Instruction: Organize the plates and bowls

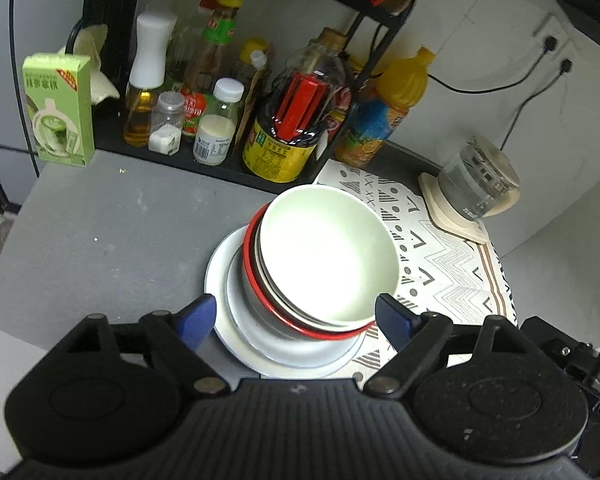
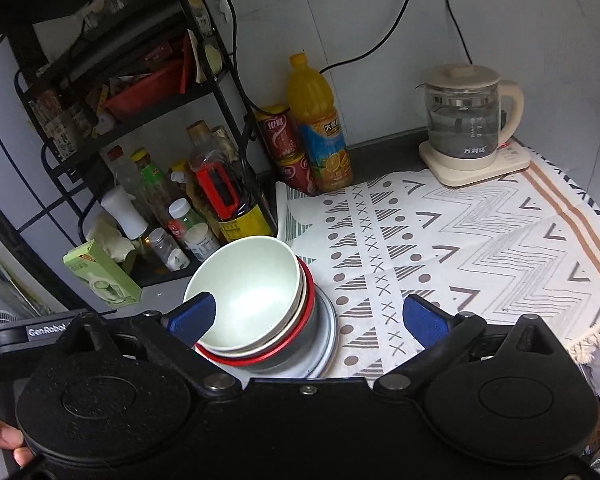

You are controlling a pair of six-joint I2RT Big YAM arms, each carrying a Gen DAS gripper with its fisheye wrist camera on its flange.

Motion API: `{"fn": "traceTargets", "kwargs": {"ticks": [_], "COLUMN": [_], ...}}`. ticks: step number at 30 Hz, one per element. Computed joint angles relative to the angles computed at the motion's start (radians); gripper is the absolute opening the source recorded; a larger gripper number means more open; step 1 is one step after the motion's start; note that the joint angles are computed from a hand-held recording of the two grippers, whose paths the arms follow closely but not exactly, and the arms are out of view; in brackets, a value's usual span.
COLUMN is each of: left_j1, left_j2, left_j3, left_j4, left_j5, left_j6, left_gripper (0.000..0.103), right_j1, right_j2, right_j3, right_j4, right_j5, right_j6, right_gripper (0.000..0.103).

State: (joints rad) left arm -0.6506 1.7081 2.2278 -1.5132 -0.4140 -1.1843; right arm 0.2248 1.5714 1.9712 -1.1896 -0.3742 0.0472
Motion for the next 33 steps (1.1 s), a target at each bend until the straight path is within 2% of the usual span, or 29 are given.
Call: {"fn": "traceTargets", "kwargs": {"ticks": [7,13,21,26,33], "left_j1": [-0.062,-0.115,-0.163,-0.189,-0.215], "left_j2": [-0.004,-0.024,-0.067,-0.089,-0.102], "left_j3": [0.018,-0.011,-0.085,-0.122,-0.149], "left_j4": [-0.038,-0.029,0.032,0.08,0.101], "left_j5": [-0.069,-0.127,-0.152,-0.165,-0.153], "left_j6": [0.018,0.055,0.105,0.148,0.192], "left_gripper": [0.089,0.096,0.1,0.102,0.103], "right_j1": [-0.017,-0.034,-0.04,-0.049,-0.051], "right_j2": [-0.086,-0.172,-0.269,-0.316,-0.359], "right_j3": [-0.103,-0.207,-0.308,-0.357,-0.404], "right_j4": [0.029,0.079,0.122,0.137,0.149], "right_j5": [0.002,0.038,0.137,0.16,0.199], "right_j6": [-0.005,-0.008,-0.013,-0.013,0.007], "right_gripper": [0.102,0.102,0.102,0.102,0.103]}}
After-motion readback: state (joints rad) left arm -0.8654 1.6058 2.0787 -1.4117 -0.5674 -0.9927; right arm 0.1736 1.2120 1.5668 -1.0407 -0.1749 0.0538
